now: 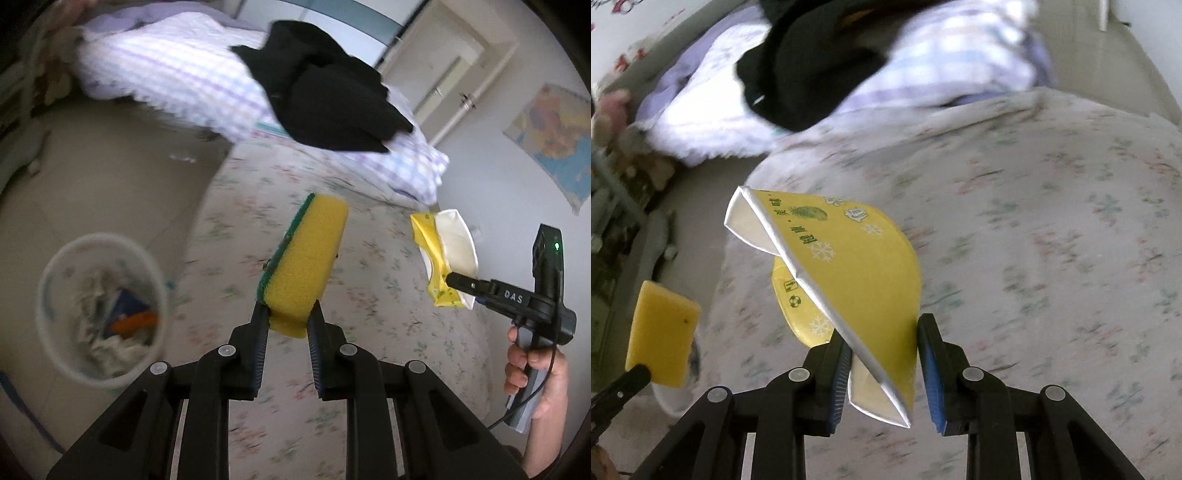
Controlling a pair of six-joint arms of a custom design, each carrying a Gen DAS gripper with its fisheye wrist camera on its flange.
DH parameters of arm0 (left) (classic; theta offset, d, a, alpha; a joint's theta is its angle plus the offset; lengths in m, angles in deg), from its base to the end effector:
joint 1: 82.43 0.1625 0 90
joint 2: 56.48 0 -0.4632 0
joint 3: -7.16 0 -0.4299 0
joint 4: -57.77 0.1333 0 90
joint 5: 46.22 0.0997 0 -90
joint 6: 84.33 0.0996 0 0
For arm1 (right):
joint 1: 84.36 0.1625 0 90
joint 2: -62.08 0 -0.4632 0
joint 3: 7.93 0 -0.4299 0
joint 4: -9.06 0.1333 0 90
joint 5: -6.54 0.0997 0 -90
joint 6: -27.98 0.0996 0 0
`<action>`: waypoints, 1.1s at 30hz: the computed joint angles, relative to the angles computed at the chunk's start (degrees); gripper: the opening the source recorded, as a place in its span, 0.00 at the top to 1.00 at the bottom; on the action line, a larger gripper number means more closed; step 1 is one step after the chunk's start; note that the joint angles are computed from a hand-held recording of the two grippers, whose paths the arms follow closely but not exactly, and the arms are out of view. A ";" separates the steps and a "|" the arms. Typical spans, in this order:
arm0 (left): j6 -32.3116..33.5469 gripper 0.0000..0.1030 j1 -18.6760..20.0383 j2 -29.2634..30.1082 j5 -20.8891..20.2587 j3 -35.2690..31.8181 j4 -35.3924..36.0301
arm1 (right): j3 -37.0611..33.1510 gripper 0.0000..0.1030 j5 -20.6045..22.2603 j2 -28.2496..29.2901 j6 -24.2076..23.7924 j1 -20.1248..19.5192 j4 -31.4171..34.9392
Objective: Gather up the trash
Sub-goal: 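Carry cup and sponge over the bin while both tools open to drop them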
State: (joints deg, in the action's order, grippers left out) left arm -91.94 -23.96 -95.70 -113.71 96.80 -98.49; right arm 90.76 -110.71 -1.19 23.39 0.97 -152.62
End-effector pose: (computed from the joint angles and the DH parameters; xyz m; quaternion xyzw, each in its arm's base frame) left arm -0.2481 -0.7322 0.0627 0.1750 0.9559 -0.1921 0.1369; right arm 0.0311 -0.6963 0.3146 -0.0739 -0.9236 0.2834 0.2476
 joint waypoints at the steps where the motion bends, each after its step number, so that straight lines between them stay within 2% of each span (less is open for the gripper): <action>1: -0.25 0.79 0.57 -1.24 0.46 1.50 -1.36 | 0.05 0.69 0.01 0.47 -0.06 0.49 -0.14; 5: -1.29 0.79 2.47 -4.19 3.32 5.54 -7.07 | 0.09 0.69 0.71 3.14 -0.79 2.60 -1.25; 10: -2.22 0.79 4.29 -6.83 8.33 7.87 -8.85 | -1.25 0.69 0.33 6.86 -1.74 4.47 -1.08; 13: -0.53 0.78 5.49 -7.22 10.30 8.11 -9.91 | -2.02 0.69 1.73 8.45 -1.13 5.05 0.04; 19: -0.52 0.77 8.31 -7.12 10.12 7.04 -9.49 | -4.68 0.69 3.08 12.18 0.11 5.79 0.77; 21: 2.44 0.64 8.54 -6.27 10.96 6.37 -11.35 | -5.72 0.69 3.97 13.54 0.97 5.83 1.13; 23: 2.85 0.20 8.43 -5.25 14.44 5.76 -12.11 | -6.48 0.69 4.57 14.75 1.04 5.96 0.87; 24: 2.40 0.15 8.48 -5.10 15.29 5.84 -12.46 | -7.01 0.69 4.62 15.51 1.14 6.06 0.83; 29: 0.77 0.14 8.54 -5.38 19.50 6.10 -10.98 | -9.07 0.69 4.89 18.17 1.93 6.52 1.81; 33: -0.36 0.13 9.09 -7.06 20.96 7.76 -10.70 | -10.74 0.69 4.46 20.31 1.93 7.11 2.79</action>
State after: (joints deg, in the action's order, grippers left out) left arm -92.30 -14.87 -102.76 -92.75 104.55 -109.19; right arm 80.01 -106.24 19.13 25.32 8.08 -149.83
